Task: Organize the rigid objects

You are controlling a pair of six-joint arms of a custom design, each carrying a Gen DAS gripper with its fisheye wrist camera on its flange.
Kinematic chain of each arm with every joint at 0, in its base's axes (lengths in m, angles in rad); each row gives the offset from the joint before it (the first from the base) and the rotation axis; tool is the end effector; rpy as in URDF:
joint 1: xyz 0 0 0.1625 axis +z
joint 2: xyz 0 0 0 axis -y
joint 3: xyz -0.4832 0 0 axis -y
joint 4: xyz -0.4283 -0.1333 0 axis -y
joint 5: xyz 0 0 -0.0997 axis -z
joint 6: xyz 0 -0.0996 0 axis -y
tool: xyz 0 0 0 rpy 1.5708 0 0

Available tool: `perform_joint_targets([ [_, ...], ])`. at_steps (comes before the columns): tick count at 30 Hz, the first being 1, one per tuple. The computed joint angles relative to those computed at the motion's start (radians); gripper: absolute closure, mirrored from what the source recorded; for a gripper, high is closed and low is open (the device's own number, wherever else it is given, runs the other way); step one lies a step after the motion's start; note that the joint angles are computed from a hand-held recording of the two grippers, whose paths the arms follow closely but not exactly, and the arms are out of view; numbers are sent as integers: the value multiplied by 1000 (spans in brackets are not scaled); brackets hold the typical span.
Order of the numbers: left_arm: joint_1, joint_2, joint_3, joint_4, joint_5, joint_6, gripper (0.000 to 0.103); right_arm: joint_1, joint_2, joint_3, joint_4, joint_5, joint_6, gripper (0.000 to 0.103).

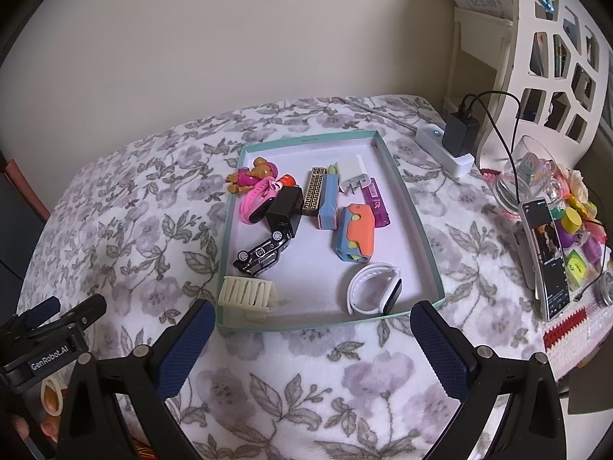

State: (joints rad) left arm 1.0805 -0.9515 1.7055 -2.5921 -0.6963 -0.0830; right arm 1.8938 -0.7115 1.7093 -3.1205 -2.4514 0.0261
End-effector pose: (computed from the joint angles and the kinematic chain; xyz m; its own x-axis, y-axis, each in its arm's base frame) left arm -0.1473 -0.7213 0.2275 -0.6966 0.0523 -0.7155 0.3978 0.8582 -0.3246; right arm 0.2809 -0.6613 0.1164 -0.7389 0.2023 0.6427 -0.2511 0.8025 -0.5413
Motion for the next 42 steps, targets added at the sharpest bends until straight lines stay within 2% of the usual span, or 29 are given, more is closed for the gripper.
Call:
perform_joint_targets([
  [20,-1,1,-2,1,0,15,7,-2,2,-10,4,4,-49,0],
  [42,-1,2,-4,12,2,7,7,-1,5,-12,7,0,-52,0],
])
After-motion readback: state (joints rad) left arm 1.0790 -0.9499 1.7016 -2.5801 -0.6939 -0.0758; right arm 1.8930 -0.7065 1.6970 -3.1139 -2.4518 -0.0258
